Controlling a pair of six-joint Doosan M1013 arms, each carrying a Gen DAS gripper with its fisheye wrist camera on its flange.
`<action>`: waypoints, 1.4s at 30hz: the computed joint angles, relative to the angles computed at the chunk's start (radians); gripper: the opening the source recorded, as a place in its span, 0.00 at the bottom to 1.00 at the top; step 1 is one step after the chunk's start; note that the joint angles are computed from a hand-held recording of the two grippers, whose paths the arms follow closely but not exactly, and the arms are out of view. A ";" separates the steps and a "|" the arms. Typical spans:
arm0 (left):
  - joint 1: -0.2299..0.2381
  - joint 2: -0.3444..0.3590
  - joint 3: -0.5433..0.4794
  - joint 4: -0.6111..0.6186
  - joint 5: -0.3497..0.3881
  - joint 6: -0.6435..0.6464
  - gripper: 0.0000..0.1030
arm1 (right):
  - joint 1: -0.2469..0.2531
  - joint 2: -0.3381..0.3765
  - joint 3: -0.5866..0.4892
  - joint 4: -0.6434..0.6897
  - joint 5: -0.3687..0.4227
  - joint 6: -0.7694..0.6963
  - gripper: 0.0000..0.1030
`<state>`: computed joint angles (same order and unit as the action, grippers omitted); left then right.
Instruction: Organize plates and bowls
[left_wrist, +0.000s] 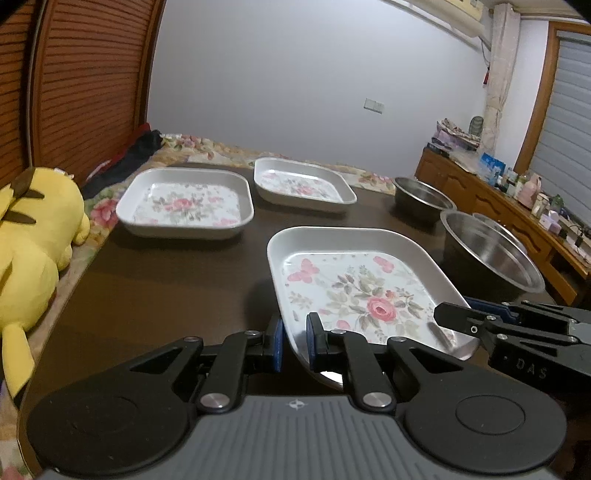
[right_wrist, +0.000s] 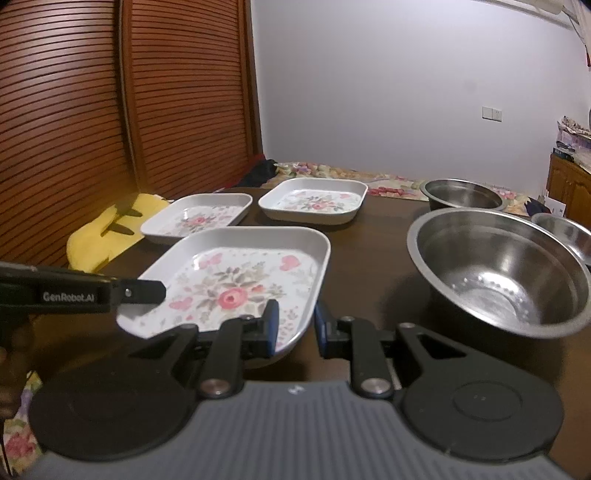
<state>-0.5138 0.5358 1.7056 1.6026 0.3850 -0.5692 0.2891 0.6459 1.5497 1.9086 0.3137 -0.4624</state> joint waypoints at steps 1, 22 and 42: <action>-0.002 -0.001 0.003 -0.003 0.000 0.002 0.13 | -0.001 -0.003 0.007 0.003 0.003 -0.011 0.22; -0.009 0.010 -0.002 -0.102 0.012 0.111 0.13 | -0.022 -0.001 0.019 -0.257 0.062 0.310 0.22; -0.013 -0.003 0.004 -0.048 0.072 0.035 0.49 | -0.024 -0.014 0.050 0.055 0.052 0.016 0.46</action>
<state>-0.5273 0.5332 1.7095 1.5544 0.4573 -0.5341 0.2650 0.6321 1.5999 1.9633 0.3653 -0.4464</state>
